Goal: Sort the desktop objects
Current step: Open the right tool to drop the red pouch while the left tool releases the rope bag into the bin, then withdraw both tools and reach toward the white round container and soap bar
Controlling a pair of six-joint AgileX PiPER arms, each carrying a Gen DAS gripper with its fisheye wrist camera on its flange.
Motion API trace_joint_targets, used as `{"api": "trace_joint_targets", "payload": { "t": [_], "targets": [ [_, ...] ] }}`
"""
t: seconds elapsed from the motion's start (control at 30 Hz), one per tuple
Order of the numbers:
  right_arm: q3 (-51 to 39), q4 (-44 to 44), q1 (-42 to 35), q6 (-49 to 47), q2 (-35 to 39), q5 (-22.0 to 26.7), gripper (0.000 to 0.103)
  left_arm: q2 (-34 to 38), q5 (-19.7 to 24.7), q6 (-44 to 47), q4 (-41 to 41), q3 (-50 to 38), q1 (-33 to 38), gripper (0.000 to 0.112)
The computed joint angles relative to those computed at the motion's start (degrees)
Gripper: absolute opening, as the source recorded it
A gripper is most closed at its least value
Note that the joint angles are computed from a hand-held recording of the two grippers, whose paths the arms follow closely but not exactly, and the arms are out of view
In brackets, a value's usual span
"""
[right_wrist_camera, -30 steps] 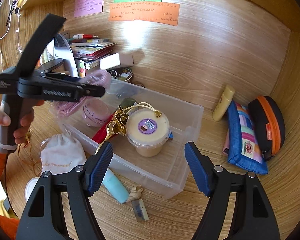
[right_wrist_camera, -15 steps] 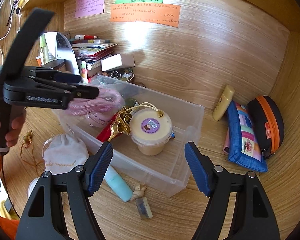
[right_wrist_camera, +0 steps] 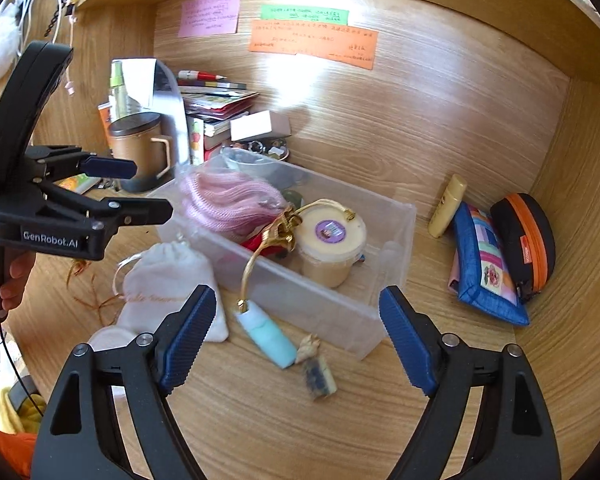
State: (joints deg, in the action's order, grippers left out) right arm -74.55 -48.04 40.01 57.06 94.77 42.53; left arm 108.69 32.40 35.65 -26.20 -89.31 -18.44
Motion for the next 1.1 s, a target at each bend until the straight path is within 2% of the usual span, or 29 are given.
{"api": "trace_joint_targets", "payload": {
  "t": [0.1, 0.43, 0.6, 0.73, 0.93, 1.03, 1.1],
  "targets": [
    [1.8, -0.6, 1.0, 2.0, -0.6, -0.1, 0.082, -2.9, -1.9, 2.2, -2.1, 5.2, 0.5, 0.090],
    [9.1, -1.7, 2.7, 8.8, -2.9, -0.7, 0.082, -9.5, -7.4, 7.2, -6.7, 19.7, -0.8, 0.092],
    [12.1, -1.7, 3.0, 10.8, -3.2, -0.8, 0.082, -10.5, -8.7, 9.4, -10.0, 24.2, -2.1, 0.092],
    [14.5, -1.7, 2.2, 11.6, -3.7, -2.0, 0.082, -10.4, -8.1, 11.9, -13.6, 26.4, -2.8, 0.092],
    [16.2, -1.0, -0.9, 10.8, -3.2, -5.0, 0.082, -10.5, -10.1, 10.5, -14.0, 29.3, -4.5, 0.092],
    [16.3, -1.2, -2.3, 9.2, -2.7, -6.2, 0.081, -9.7, -11.2, 4.0, -9.3, 29.3, -5.2, 0.092],
    [16.1, 0.0, -3.4, 6.6, -2.5, -7.3, 0.080, -9.0, -11.3, 2.5, -9.2, 29.1, -5.1, 0.092]
  ]
}}
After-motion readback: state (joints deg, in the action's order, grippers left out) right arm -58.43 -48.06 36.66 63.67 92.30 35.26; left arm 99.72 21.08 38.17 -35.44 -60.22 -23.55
